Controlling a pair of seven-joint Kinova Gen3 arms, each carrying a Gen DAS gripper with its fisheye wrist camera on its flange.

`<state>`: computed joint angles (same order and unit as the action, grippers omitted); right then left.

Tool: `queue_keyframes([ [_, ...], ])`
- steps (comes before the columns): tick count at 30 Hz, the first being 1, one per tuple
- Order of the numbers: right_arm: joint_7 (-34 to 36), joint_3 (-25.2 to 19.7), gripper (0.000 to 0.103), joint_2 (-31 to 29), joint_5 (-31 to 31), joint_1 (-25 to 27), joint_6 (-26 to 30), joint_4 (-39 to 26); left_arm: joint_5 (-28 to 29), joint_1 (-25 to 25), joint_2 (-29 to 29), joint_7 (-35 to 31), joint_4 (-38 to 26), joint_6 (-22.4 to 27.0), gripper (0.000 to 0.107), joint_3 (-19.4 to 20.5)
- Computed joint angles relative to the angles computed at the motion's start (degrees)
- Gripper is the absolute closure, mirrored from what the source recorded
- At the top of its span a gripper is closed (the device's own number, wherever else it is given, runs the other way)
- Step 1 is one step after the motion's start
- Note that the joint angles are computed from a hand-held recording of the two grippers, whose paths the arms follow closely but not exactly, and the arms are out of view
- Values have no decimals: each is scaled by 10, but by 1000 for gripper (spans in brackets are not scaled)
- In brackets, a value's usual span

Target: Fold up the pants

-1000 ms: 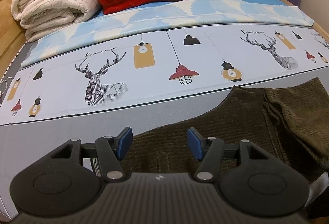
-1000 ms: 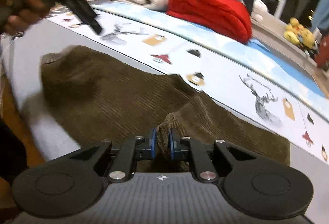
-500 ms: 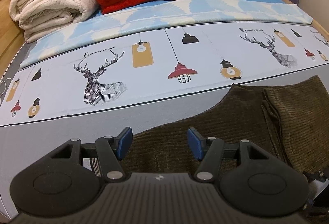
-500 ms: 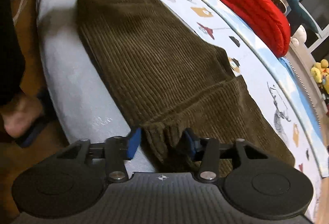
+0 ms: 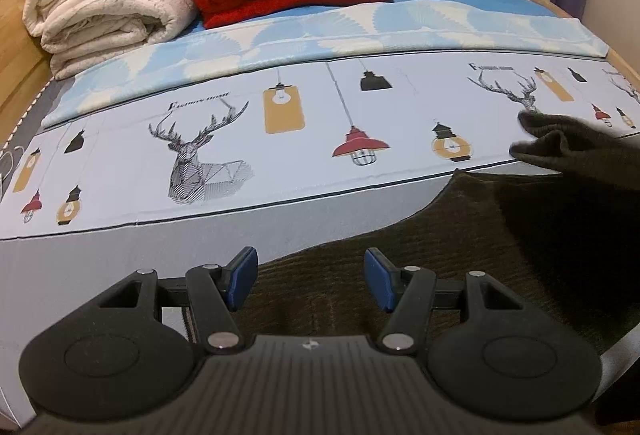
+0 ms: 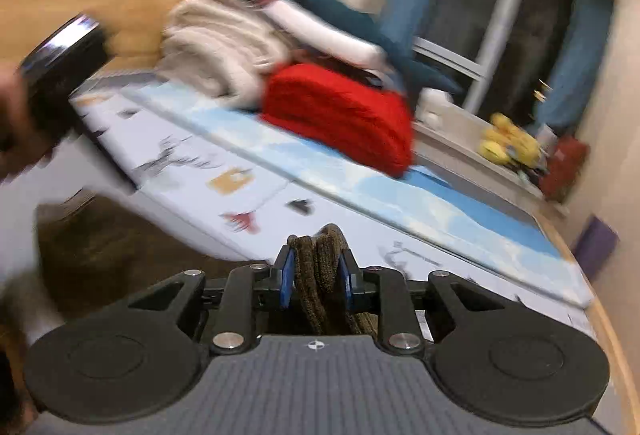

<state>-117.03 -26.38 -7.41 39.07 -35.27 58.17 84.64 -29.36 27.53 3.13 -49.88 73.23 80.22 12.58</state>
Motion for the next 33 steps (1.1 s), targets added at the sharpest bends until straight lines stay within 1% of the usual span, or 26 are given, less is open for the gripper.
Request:
queue_keyframes([
  [2,33,-24,77,15,-38,9,18,13,2,-3,-4,0,4,0,43,-2],
  [4,55,-26,75,55,-85,-10,65,16,4,-5,-6,2,6,1,43,-2],
  [5,76,-13,77,71,-108,-27,80,23,6,-6,-7,2,6,1,43,-1],
  [6,94,11,76,76,-132,-50,86,31,7,-6,-7,2,5,0,43,0],
  [8,122,64,77,57,-176,-81,72,40,10,-7,-9,0,5,-3,43,2],
  [9,123,90,78,45,-200,-93,64,36,12,-7,-8,-4,4,-5,43,2],
  [10,115,117,78,30,-223,-100,57,29,12,-7,-7,-8,4,-6,43,3],
  [11,111,133,78,18,-237,-98,50,27,9,-6,-3,-9,1,-4,43,4],
  [12,117,139,78,7,-242,-85,52,19,8,-5,0,-9,-3,-1,43,4],
  [13,113,135,78,-1,-237,-65,58,15,9,-4,4,-7,-8,0,43,3],
  [15,77,105,78,-10,-200,-11,76,13,12,0,11,-4,-18,-2,43,2],
  [18,7,71,78,-6,-149,68,145,17,11,14,25,-9,-34,-5,43,3],
  [19,-13,59,77,2,-144,94,169,22,12,18,30,-12,-39,-6,43,2],
  [20,-24,55,79,14,-147,109,192,33,13,23,33,-14,-42,-7,43,1],
  [21,-26,59,80,21,-160,113,209,40,14,27,37,-15,-45,-8,43,-1],
  [22,-27,68,80,16,-165,106,217,39,13,32,39,-15,-46,-7,43,-3],
  [23,-38,80,80,10,-160,89,216,34,11,36,40,-13,-46,-7,43,-5],
  [24,-57,83,80,0,-147,77,205,36,12,38,40,-13,-45,-8,43,-7],
  [25,-75,79,80,-9,-134,75,192,38,13,40,40,-13,-43,-9,43,-9],
  [27,-84,75,80,-15,-134,90,194,46,10,43,43,-15,-43,-3,43,-11],
  [28,-75,88,79,-2,-148,98,201,49,7,46,45,-15,-44,2,43,-11],
  [29,-69,97,79,6,-158,95,210,51,5,48,46,-12,-45,5,43,-12],
  [30,-73,96,79,5,-158,97,210,49,6,49,45,-11,-44,6,43,-13],
  [31,-84,86,77,4,-149,101,205,46,7,49,44,-11,-41,5,43,-14],
  [32,-97,82,74,-4,-140,94,191,48,5,50,43,-10,-40,5,43,-14],
  [33,-103,89,74,-14,-139,77,167,50,5,50,41,-10,-38,4,43,-14],
])
